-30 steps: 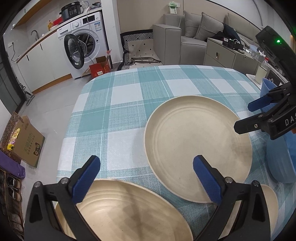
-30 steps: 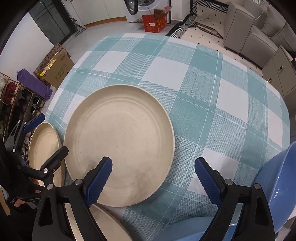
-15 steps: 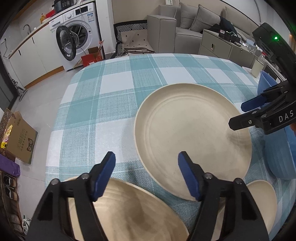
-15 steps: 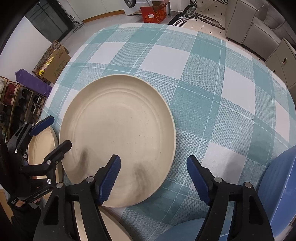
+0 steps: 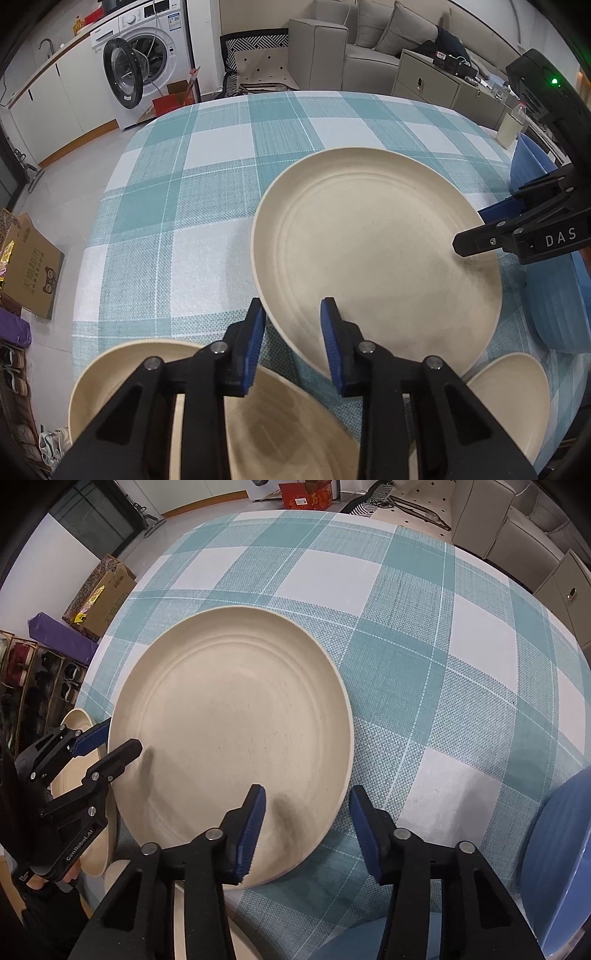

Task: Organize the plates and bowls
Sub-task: 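Lift the large cream plate with both grippers off the tablecloth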

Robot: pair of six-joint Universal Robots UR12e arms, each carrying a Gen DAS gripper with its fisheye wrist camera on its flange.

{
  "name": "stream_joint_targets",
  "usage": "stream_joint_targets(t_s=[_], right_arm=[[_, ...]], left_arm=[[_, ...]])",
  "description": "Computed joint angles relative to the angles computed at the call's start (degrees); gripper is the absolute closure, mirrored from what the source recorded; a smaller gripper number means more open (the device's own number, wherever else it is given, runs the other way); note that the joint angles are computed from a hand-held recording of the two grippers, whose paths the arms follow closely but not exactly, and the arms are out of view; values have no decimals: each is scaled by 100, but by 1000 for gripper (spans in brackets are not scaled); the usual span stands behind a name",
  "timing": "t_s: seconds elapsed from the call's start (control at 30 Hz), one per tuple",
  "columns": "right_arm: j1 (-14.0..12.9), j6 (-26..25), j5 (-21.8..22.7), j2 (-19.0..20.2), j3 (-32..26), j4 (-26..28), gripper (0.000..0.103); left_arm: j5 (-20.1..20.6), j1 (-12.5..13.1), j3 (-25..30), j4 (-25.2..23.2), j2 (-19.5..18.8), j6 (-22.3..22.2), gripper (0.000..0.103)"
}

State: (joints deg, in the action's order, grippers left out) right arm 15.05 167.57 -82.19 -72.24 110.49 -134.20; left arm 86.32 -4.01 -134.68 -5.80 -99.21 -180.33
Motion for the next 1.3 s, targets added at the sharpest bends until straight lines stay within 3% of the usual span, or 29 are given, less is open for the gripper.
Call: stream_joint_targets(t_s=[0.3,0.73,1.3], right_arm=[[20,71,-132,11,59,-179,79],[14,-10,-117,-194,268,-587,81],[-143,-210,74,-926,758,-881,81]], left_arm=[[-7,40,-19,3,20,-21,82],[117,-11,-97,152,147,-82,83],[393,-166,-325,393,663,-142,82]])
